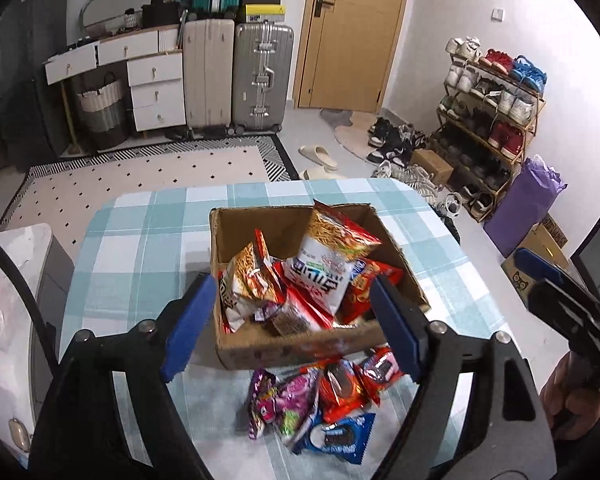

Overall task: Organize snacks
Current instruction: 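Withdraw both grippers from the box toward the remaining snacks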

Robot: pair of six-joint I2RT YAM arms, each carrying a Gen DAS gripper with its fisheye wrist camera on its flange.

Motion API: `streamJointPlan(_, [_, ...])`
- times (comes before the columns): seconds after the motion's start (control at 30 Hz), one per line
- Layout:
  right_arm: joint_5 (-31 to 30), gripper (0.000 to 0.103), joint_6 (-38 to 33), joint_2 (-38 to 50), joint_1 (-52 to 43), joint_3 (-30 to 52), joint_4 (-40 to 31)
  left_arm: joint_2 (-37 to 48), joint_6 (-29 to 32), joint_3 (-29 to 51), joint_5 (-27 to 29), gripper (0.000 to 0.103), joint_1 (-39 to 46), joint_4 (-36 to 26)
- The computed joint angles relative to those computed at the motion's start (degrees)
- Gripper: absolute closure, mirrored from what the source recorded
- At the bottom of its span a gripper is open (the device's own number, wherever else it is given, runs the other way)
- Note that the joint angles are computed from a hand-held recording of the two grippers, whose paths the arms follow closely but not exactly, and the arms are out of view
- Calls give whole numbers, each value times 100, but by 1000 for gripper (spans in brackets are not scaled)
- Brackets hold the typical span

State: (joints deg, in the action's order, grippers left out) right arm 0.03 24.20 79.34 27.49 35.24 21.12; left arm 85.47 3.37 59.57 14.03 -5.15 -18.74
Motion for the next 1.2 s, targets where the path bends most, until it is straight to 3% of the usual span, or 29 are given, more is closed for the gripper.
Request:
streamJointPlan(0.13, [934,8,-94,-750,599,-1014,737,-820,-81,-767,22,24,40,232])
streamJointPlan(0.23, [1622,7,-119,-1168,1110,-1387,706,-1442,-271,-1255,281,23,162,160])
streamJointPlan(0.5, [2468,5,268,-1987,1939,-2138,667,-3284,-450,-2440,308,21,301,-167])
streamJointPlan(0.67, [2916,5,440,-2369,2356,-2392,456,-3936,-446,-2917,425,21,540,-333])
streamJointPlan(0.83, [3163,4,613,-2466,2630,-2622,463,-4151,-382,-3428,603,20,747,-318])
streamJointPlan(1.03, [3360,2,885,-2096,2868,-2909,888,-4021,-407,-4133,372,20,593,152])
streamJointPlan(1.2, [2947,1,1132,-1394,2685,-3123,1593,-3302,-424,-4299,254,20,322,816])
